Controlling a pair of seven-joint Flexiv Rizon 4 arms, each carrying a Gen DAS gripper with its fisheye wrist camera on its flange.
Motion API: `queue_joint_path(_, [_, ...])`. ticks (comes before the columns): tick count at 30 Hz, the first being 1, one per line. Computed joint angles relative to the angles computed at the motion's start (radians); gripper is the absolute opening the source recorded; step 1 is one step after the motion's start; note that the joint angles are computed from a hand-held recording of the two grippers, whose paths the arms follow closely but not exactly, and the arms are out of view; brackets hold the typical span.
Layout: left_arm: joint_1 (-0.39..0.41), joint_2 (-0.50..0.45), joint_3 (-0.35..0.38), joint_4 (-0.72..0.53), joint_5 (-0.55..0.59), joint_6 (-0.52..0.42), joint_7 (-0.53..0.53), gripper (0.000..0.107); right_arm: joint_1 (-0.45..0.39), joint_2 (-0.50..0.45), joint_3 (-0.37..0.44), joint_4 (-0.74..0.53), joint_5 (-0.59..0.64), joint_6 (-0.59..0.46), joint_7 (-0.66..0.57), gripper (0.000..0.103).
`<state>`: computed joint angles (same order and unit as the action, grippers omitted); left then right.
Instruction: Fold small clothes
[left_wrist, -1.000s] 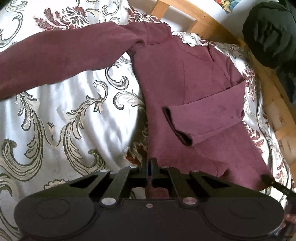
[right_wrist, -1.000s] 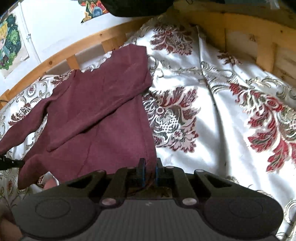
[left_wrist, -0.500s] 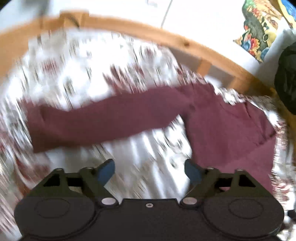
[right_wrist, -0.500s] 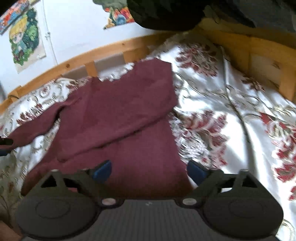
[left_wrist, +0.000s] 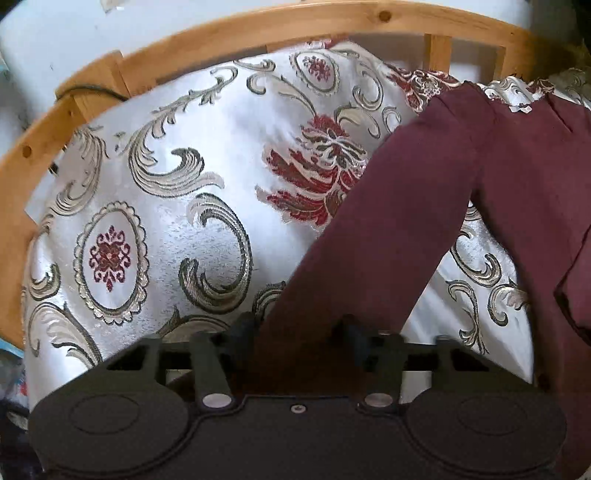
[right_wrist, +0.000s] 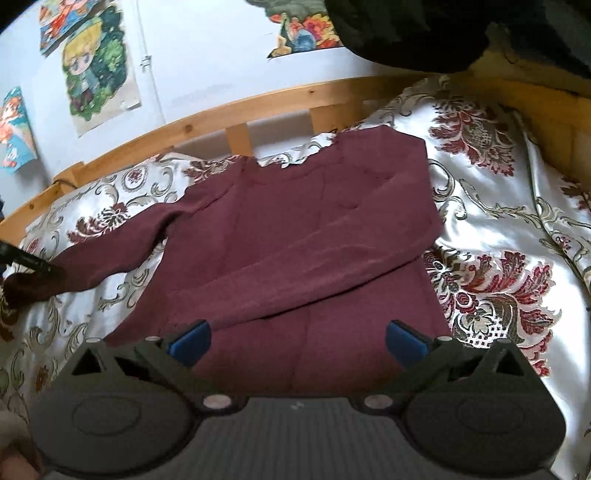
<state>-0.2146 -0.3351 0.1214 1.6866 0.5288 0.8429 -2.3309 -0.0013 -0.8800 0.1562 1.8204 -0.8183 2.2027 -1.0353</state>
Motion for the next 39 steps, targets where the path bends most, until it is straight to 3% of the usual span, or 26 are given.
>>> queue_joint_path(1, [0.016,0.003,-0.01,0.009,-0.033,0.012,0.023,0.013,0.003,-0.002,-0.004,0.002,0.004,0.007,-0.008,0.103])
queue_joint_path(2, [0.037,0.007,-0.023,0.023,-0.088,0.031,0.044,0.011,0.006,-0.002,-0.009,0.004,0.011,0.012,-0.015,0.103])
queue_joint_path(7, [0.075,0.033,-0.059,0.079,-0.271,0.148,0.084,0.009,-0.024,-0.018,0.012,-0.017,-0.021,-0.011,0.033,0.103])
queue_joint_path(10, [0.095,0.041,-0.106,0.13,-0.427,0.284,0.138,0.009,-0.028,-0.022,0.012,-0.028,-0.029,-0.009,0.046,0.103])
queue_joint_path(14, [0.117,0.003,-0.216,0.142,-0.639,0.454,0.311,0.009,-0.032,-0.028,0.011,-0.04,-0.052,-0.006,0.061,0.103])
queue_joint_path(19, [0.136,-0.117,-0.364,0.065,-0.825,0.546,0.523,0.009,-0.044,-0.038,0.013,-0.049,-0.096,0.006,0.097,0.103])
queue_joint_path(25, [0.055,-0.326,-0.367,-0.142,-0.887,0.54,0.604,0.009,-0.065,-0.053,0.003,-0.065,-0.183,0.03,0.162,0.103])
queue_joint_path(29, [-0.003,-0.446,-0.321,-0.273,-0.895,0.524,0.597,0.009,-0.066,-0.06,-0.019,-0.073,-0.228,0.047,0.211,0.103])
queue_joint_path(35, [-0.053,-0.558,-0.269,-0.391,-0.885,0.511,0.547,0.012,-0.06,-0.064,-0.055,-0.081,-0.283,0.054,0.283,0.103])
queue_joint_path(39, [-0.041,-0.568,-0.287,-0.386,-0.89,0.523,0.529,0.025,-0.053,-0.068,-0.071,-0.09,-0.315,0.058,0.324,0.103])
